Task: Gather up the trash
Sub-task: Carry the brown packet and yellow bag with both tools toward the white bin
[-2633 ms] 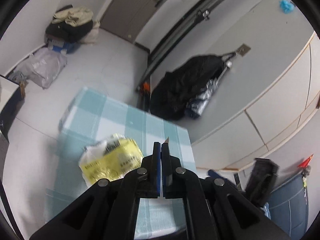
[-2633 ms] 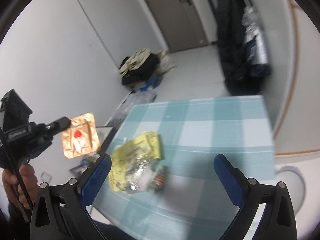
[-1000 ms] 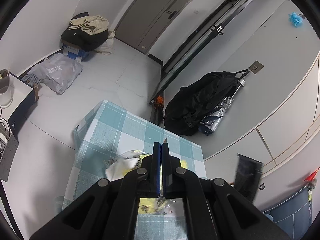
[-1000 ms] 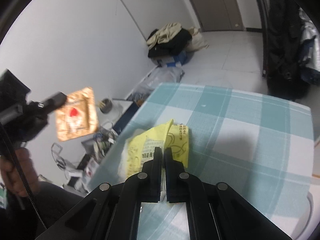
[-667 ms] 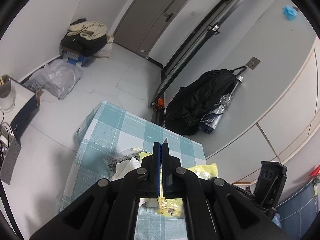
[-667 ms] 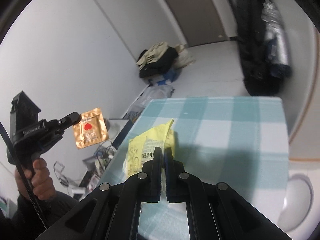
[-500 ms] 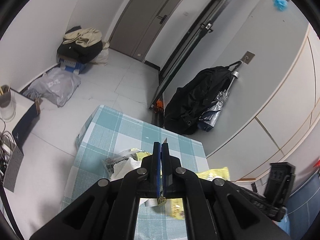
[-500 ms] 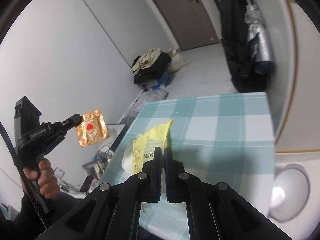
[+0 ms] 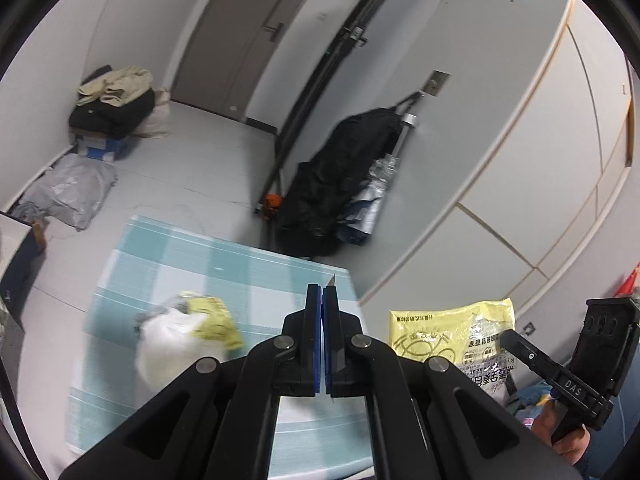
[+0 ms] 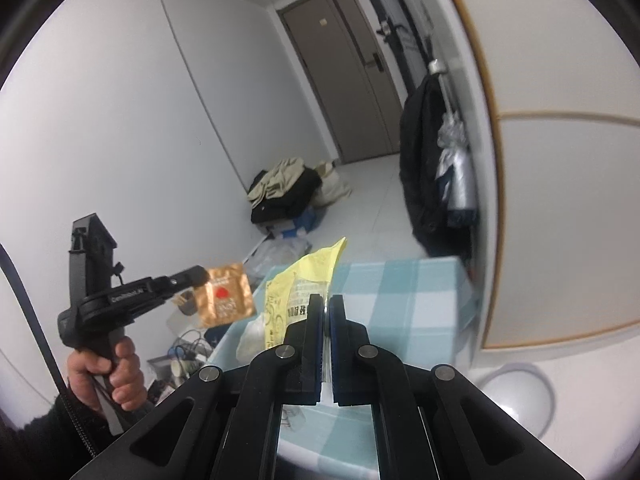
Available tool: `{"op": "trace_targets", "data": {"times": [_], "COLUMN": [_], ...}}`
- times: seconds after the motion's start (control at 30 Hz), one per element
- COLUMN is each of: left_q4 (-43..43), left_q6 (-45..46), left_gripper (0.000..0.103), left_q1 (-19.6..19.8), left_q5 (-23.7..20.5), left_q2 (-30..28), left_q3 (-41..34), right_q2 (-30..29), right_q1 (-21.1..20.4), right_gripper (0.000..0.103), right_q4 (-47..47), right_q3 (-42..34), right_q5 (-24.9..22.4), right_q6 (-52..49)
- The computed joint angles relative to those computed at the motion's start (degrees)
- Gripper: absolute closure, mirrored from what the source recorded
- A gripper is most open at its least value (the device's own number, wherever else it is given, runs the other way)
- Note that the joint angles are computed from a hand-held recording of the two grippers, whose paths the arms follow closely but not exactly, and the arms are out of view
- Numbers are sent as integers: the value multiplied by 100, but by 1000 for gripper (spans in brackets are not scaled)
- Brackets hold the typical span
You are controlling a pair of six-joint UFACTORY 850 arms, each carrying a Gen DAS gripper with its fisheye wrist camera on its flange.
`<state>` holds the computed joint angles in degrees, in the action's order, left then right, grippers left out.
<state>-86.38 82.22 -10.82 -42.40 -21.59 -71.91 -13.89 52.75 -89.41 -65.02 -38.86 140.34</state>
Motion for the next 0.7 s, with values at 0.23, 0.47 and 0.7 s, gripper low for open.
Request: {"op": "trace_targets", "data": {"times": [0.23, 0.47, 0.7], "left_q4": [60, 404, 1400], "left_q6": [-11, -131, -1056], "left_gripper": [103, 103, 103], "left_q1": [-445, -1008, -1626], "left_q5": [21, 177, 277], "left_q2": [179, -59, -762], "left_q3": [19, -270, -926], "right_q2": [642, 1325, 1669], "right_q1": [246, 271, -122], "right_gripper": [100, 100, 100], "right_q4": [453, 994, 1572], "right_q3": [589, 1431, 2299], "right_q5": [-753, -1255, -965], "right_q6": [-191, 84, 674]}}
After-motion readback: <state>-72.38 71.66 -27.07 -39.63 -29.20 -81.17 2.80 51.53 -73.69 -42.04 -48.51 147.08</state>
